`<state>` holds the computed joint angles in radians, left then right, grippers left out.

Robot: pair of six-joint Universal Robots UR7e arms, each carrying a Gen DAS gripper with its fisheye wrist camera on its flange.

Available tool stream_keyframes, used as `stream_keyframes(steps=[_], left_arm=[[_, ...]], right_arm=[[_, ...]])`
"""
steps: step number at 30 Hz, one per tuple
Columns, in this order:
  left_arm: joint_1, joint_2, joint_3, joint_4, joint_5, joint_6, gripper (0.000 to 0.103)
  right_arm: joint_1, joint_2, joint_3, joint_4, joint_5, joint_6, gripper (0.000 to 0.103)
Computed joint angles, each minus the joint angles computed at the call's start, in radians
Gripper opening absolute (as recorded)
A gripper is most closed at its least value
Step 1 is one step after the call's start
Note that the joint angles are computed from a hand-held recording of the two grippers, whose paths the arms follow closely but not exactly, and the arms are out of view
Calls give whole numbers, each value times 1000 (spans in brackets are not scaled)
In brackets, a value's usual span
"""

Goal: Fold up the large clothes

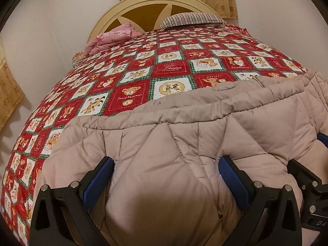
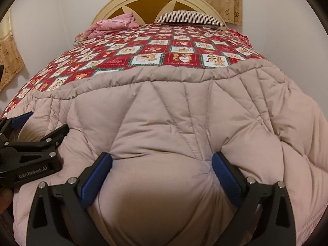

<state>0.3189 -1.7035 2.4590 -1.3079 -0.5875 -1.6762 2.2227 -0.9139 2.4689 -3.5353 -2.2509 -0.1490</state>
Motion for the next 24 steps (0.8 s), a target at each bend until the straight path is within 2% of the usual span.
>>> stream_keyframes(steps=[12, 24], left_arm=[[0, -3, 0, 1, -2, 2, 102], [5, -28, -9, -45, -41, 74, 102]], right_arm=[[6, 11, -10, 14, -21, 4, 103], [7, 19, -9, 8, -33, -2, 103]])
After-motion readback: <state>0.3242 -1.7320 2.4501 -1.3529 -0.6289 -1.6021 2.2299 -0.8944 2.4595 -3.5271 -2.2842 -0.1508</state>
